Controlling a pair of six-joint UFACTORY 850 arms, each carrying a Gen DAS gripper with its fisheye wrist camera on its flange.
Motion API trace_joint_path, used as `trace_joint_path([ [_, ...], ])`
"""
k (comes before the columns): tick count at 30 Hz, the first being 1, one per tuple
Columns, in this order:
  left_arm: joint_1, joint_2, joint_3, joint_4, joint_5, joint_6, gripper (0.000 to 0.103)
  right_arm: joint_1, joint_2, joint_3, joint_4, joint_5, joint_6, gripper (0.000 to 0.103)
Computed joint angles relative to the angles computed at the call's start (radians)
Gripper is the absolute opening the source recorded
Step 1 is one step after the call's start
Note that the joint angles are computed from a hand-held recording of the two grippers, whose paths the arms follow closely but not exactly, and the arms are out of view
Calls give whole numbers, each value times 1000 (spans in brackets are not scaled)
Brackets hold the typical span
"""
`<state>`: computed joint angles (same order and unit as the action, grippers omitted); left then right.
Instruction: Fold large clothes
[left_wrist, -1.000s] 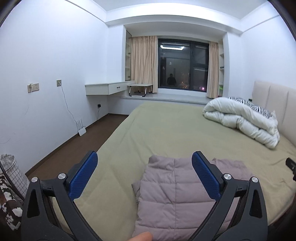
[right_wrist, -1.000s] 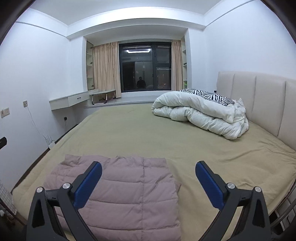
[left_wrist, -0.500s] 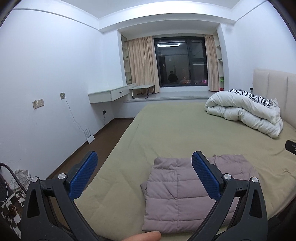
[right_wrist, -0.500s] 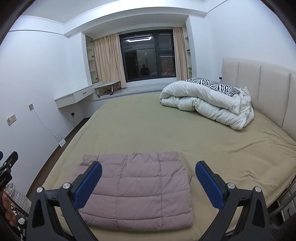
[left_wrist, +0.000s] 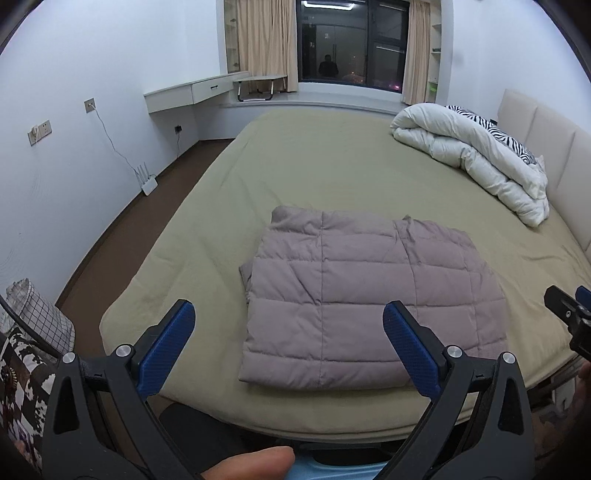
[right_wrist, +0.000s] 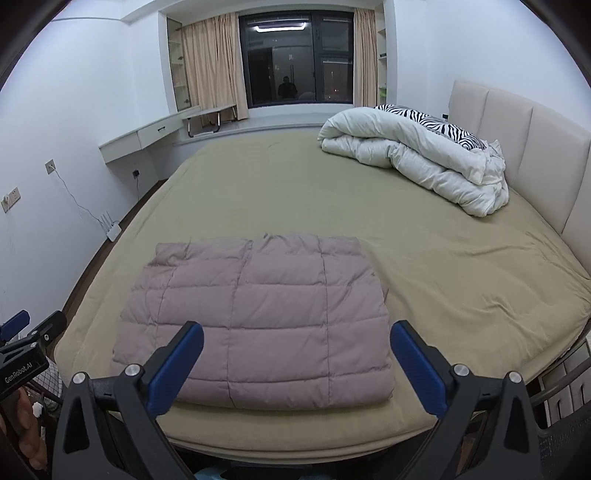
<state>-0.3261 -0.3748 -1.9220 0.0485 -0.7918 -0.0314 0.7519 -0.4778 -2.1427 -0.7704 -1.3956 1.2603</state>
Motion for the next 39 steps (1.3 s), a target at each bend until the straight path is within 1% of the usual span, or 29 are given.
trace_joint_path([
  [4, -1, -14, 13, 9, 2, 1, 103, -5, -10, 2, 45, -20, 5, 103],
  [7, -2, -18, 27, 19, 10, -1, 103, -7, -7, 13, 67, -18, 8, 103],
  [18, -11, -18, 62, 9, 0, 8, 103, -11, -3, 27, 89, -29, -12, 103],
  [39, -16, -20, 65, 24, 3, -6, 103, -14, -4, 37, 107, -18, -25, 103],
])
